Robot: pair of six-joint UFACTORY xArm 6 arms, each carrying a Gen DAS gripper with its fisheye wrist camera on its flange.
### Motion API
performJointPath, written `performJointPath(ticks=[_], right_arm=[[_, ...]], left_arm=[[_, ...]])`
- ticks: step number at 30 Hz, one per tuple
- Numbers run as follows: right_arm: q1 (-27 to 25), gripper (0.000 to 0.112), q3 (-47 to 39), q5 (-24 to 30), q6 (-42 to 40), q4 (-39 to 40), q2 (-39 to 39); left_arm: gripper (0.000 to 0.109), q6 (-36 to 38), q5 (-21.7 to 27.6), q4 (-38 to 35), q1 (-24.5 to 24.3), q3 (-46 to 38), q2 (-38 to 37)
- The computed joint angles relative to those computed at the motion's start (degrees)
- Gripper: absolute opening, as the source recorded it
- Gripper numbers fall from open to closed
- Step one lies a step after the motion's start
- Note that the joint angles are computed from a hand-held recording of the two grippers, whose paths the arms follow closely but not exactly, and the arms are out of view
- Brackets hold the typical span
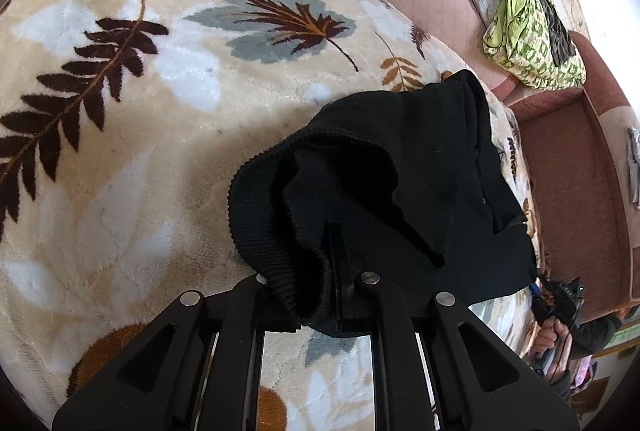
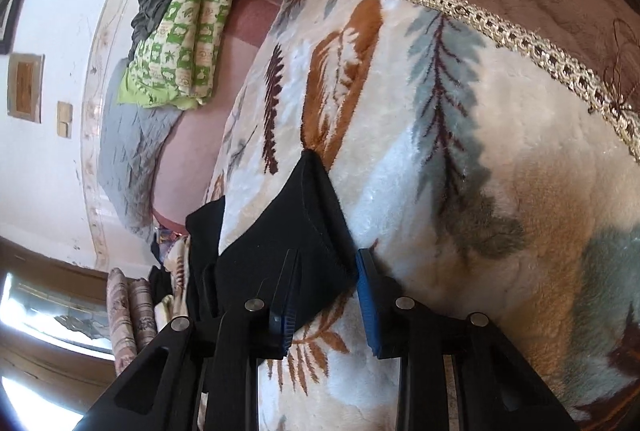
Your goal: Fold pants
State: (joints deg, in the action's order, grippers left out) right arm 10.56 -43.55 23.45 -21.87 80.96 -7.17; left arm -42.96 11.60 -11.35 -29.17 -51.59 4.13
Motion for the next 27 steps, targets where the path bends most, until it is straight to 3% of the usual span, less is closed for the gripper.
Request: performJointPath(ticks=[3, 4, 6, 9, 11, 14, 19, 23, 26, 27], right_arm=[[0.28, 0.027, -0.17, -0.47, 0.77, -1.39, 0.23], [0.62, 0.026, -0.39, -0.95, 1.92, -3.50, 0.42], [1.31, 0.007, -1.06, -1.61, 4.69, -8.90, 1.02], [2.80, 0.005, -1.05, -4.42, 11.12, -18.87, 1.06], [3.39, 0.005, -0.42, -5.94, 13.88, -23.52, 0.35], [2.75, 0.005, 2.29, -4.29, 15.45, -23.62, -2.77], [2.50, 0.005, 6.68, 2.18, 15.32, -23.20, -10.46], [2.50, 0.005, 4.50, 9.91, 19.01, -31.90, -10.64], [2.49, 0.005, 0.98, 16.93, 19.70, -36.71, -6.64], [2.73, 0.005, 1.11, 16.18, 21.92, -38.78, -6.69]], left_arm=[[0.008, -1.90, 0.51, 2.13, 0.17, -0.20, 0.08], [0.008, -3.90, 1.06, 4.84, 0.37, -0.34, 0.02], [0.006, -8.95, 2.72, 12.08, 0.65, -0.96, -0.11], [0.005, -18.16, 6.90, 24.71, 0.24, -2.60, -0.29], [0.004, -23.23, 9.34, 28.97, -0.46, -2.00, -1.82], [0.004, -27.24, 7.63, 26.84, -1.52, 3.69, -7.21], [0.004, -27.76, 9.81, 21.57, -3.68, 13.07, -19.92], [0.004, -27.72, 14.28, 19.77, -3.24, 17.92, -27.67], [0.005, -25.15, 13.90, 13.86, -2.07, 20.72, -28.96], [0.005, -22.57, 13.36, 10.15, -1.73, 21.33, -28.85]])
